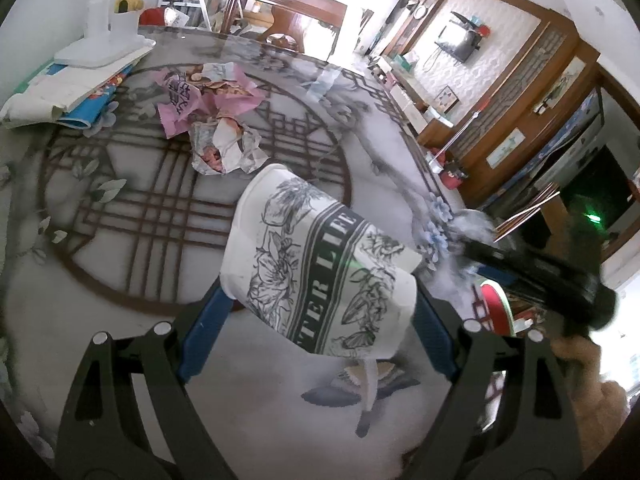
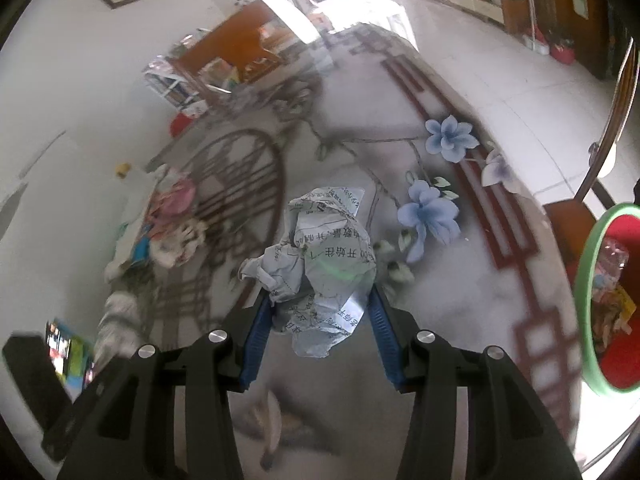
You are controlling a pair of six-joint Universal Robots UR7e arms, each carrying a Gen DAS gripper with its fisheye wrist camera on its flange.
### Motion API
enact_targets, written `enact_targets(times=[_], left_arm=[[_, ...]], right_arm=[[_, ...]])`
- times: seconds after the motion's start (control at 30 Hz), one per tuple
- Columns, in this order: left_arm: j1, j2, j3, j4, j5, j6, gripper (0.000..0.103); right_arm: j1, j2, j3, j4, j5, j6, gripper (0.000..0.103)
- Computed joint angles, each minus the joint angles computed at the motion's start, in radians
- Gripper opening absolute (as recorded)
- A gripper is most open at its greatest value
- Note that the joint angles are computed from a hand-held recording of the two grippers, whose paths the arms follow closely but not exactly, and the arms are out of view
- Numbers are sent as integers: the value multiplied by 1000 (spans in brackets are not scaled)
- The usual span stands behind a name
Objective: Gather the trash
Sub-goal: 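Grasp the crumpled foil wrapper with the right tool while the left tool holds the cup, then carry cup and foil over the red bin and open both tools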
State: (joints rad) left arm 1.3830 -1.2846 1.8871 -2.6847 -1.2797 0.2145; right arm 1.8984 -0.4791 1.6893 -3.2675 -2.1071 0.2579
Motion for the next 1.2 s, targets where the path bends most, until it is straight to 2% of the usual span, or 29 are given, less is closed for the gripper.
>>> enact_targets(times=[0.1,0.27,0.37,0.57,0.67,0.87,1.0,1.2], left_arm=[[-5,-3,10,-11,13,18,83],[-14,-21,42,-56,-6,65,83],[-25,-29,70,-84,-16,113,83],[-68,-13,136,-115,15,181,83],[-98,14,172,-149,6,195,83],[-168,132,181,-128,-102,90,83],[-235,235,146,-91,-163,93,83],[-309,388,55,-48,-198,62,84]], right_arm=[[35,-18,43,-42,-46,-46,47],[82,-54,134,-133,-103,-107,47],[100,-76,202,-223,-136,-142,47],[108,-125,356,-437,-221,-172,47],[86,-141,434,-535,-262,-156,47],[-20,-165,586,-712,-254,-69,47],[-87,-182,656,-801,-253,-54,47],[-164,-191,707,-921,-243,-56,47]])
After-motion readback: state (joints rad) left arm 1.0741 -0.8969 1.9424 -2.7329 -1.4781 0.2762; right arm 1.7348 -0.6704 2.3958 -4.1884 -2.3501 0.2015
